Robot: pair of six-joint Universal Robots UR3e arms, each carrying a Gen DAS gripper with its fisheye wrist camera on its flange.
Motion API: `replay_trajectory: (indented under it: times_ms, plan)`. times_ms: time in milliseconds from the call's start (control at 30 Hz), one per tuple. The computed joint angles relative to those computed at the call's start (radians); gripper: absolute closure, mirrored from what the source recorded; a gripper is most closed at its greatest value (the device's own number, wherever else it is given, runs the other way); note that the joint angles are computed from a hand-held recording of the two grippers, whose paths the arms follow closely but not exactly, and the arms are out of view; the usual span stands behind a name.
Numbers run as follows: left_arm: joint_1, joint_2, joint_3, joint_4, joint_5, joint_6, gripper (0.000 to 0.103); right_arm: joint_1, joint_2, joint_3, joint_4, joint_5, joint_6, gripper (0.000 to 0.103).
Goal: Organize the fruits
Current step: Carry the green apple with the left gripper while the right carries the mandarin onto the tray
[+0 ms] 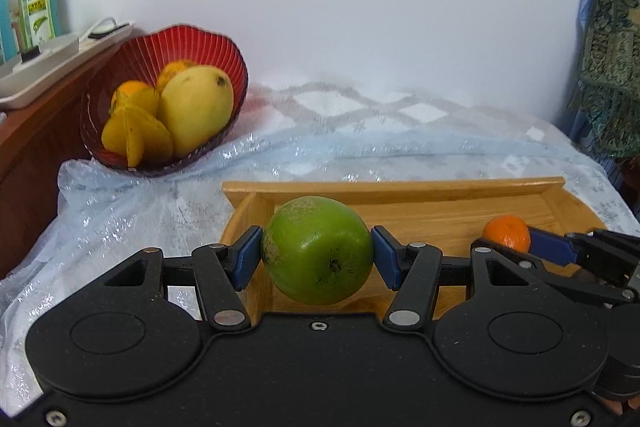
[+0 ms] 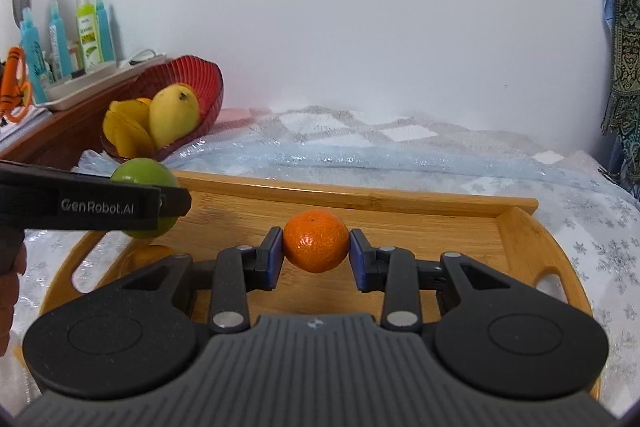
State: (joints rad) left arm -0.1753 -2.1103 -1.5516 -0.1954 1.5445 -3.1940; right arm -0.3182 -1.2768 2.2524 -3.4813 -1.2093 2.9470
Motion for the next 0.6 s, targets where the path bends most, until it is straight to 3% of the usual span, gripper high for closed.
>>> replay_trajectory:
  times_ms: [600]
  plan:
    - [-0.004, -0.077, 0.093, -0.071, 0.026, 0.007, 0.046, 0.029, 0.082, -0.094, 0.058, -0.067, 0.019, 0.063]
